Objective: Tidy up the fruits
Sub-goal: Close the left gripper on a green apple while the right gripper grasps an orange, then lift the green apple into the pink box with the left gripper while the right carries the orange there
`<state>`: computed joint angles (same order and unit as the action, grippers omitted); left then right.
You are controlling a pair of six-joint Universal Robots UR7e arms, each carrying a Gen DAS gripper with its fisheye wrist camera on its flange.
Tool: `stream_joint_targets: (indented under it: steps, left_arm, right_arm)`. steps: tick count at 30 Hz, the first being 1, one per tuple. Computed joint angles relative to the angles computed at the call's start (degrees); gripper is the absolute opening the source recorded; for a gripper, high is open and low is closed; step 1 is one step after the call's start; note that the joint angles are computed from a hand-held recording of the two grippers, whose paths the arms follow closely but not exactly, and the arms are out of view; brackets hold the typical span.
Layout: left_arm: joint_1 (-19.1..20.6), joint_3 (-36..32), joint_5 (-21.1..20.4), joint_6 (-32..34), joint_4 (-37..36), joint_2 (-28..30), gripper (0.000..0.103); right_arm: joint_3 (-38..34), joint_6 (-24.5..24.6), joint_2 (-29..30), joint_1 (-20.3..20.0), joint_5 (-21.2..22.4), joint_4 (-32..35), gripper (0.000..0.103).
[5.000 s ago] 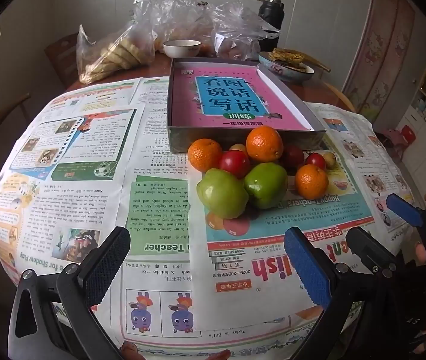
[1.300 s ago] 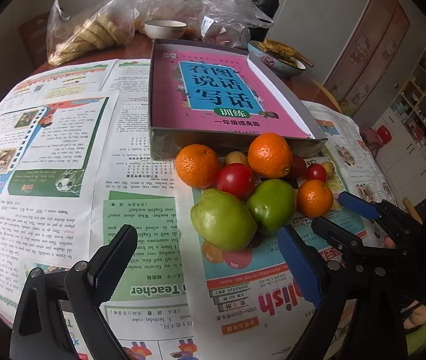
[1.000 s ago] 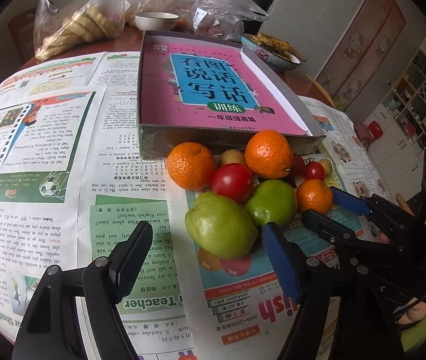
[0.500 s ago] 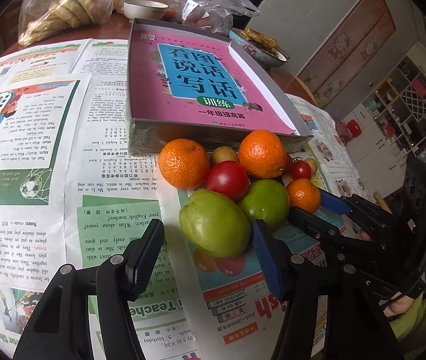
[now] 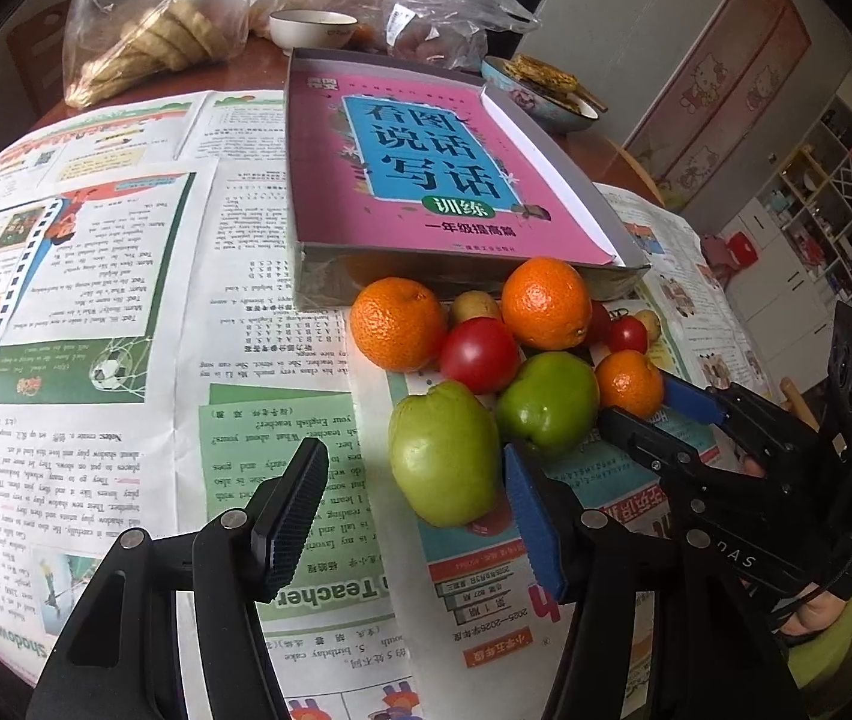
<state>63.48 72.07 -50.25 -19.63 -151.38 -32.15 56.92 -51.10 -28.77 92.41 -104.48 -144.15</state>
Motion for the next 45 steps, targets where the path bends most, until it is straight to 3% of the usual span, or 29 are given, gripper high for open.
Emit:
stream_joint_targets:
  steps: [6,14,24,34,45]
  left_arm:
    - [0.15,-2.18,0.72,-0.57,2.12,1.39,0.061]
    - [0.07,-3.27,0.32,1.40,2.17,2.27,0.042]
    - [-0.21,-2.44,-0.21,0.84,1.15,1.81,0.042]
    - [-1.35,-0.95,2.26,2.53,-2.95,0.48,0.042]
    - [-1.27,-4.65,3.99,4.99,-4.09,1.28,0.042]
  right_arm:
    - [-0.99,0.09,0.64,-0.02,0.14,0.38,0.045]
    - [-2.04,1.34,0.93,-0.54,2.03,1.75,0.043]
    - [-1.01,2.40,-0.22,-1.01,4.62,1.70,0.042]
    - [-0.60,2.28,-1.06,-0.80,5.80,-0.24,0.042]
    - [-4.65,2.39,0.49,-0.14,6.36,-0.18,0.042]
